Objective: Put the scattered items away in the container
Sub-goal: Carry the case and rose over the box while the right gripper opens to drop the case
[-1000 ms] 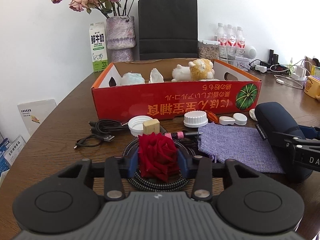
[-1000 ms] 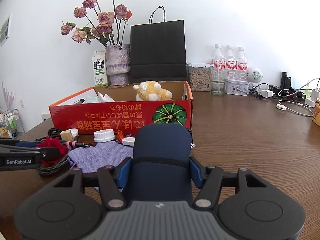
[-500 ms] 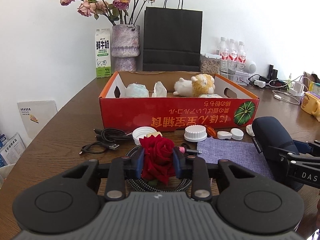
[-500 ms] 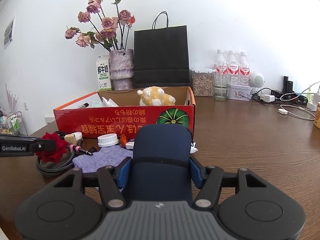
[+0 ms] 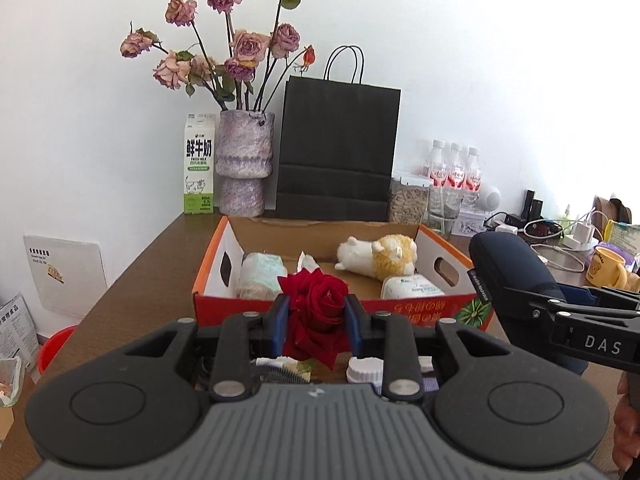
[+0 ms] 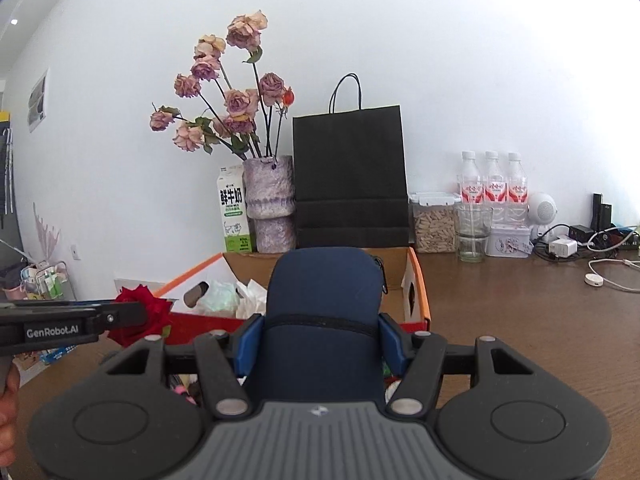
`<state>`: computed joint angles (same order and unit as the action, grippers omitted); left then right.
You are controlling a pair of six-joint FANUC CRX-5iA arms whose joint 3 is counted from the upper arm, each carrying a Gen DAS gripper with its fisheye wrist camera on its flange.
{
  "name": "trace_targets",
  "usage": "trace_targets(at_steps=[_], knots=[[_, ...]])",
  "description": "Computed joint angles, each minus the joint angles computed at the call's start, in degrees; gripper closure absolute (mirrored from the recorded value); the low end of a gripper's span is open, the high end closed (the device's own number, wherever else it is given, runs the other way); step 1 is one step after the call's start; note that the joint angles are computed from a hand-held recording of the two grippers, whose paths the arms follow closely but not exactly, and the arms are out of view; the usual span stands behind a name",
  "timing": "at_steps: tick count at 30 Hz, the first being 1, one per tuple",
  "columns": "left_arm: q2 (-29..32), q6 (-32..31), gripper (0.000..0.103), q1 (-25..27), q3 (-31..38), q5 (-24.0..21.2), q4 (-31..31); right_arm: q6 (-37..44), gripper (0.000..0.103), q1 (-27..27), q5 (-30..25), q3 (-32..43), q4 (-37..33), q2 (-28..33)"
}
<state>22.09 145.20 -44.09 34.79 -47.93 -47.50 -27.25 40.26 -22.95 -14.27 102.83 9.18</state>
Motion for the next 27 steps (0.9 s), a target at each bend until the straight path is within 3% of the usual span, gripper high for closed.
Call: trace_targets(at_steps=[12,17,20,24,27], knots=[[1.1,-0.6,0.073,2.9,2.8,1.5,1.4,5.6,0.044,0.1,2.3,8.9,-4.7,5.7],[4.2,-1.3,0.073,5.1,7.5,2.2,3.8,9.5,0.044,0.0,2.4,15.7,-8.8,10.1],[7.8,-2.7,0.073,6.8,12.5,1.4,6.2,17.1,0.044,1.0,1.4,22.5,-16.6,14.6],[14.5,-6.2,0.073,9.9,21.6,-1.0,12.4,31.8,0.044,2.7,-1.3,34.3,-33.3,22.2],[18.3,-6.4,0.073,11.9,25.7,-2.0,15.4,38.4,0.044,3.0,-2.9,41.2,-42.3,26.9]])
